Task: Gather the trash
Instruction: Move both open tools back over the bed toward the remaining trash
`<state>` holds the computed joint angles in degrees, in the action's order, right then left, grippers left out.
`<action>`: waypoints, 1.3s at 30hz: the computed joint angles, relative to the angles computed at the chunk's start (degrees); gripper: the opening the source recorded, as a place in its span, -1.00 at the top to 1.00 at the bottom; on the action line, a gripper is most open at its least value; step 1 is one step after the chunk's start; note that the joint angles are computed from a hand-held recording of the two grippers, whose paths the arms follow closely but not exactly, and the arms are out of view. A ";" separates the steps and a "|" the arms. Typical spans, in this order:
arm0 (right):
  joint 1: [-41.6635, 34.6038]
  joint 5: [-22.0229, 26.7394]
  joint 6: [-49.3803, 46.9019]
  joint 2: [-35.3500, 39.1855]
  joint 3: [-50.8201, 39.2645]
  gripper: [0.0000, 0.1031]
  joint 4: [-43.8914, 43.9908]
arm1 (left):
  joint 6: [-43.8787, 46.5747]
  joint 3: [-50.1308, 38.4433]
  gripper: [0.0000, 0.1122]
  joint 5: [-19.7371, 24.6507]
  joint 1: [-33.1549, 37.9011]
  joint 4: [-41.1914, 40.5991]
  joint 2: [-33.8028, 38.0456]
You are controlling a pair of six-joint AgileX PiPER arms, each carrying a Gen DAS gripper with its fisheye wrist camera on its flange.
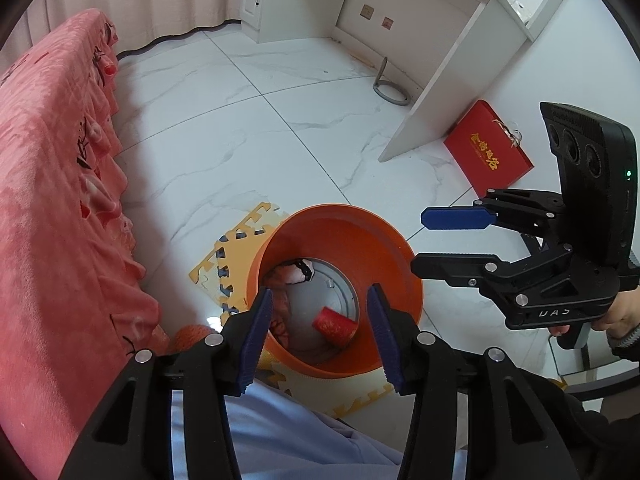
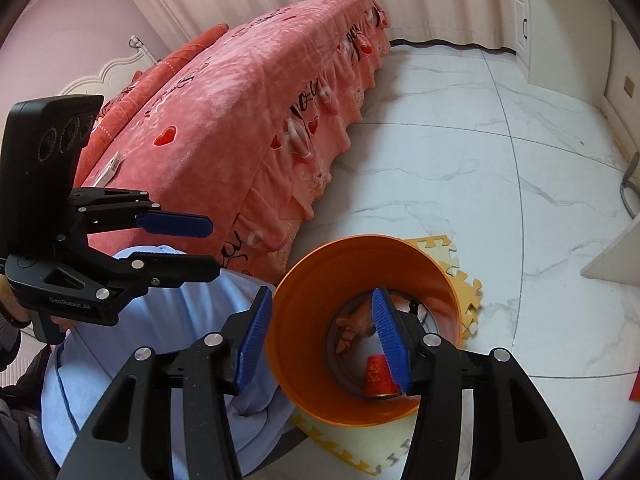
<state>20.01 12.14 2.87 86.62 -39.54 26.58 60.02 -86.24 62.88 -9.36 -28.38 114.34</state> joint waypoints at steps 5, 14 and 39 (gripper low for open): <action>1.06 0.55 5.36 -0.85 -0.79 -0.06 -4.59 | 1.27 1.68 -0.14 -0.69 1.44 -1.34 -1.47; 5.74 2.36 17.64 -1.28 -4.95 -0.12 -16.14 | 2.24 4.36 -0.35 -1.01 6.45 -2.86 -5.58; 25.74 16.75 20.74 20.69 -47.01 -0.41 -24.14 | 8.69 8.55 -0.70 3.88 41.02 -7.78 -15.67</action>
<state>45.75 28.89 23.61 107.31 -86.55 2.44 68.71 -77.69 66.77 31.66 -36.15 98.67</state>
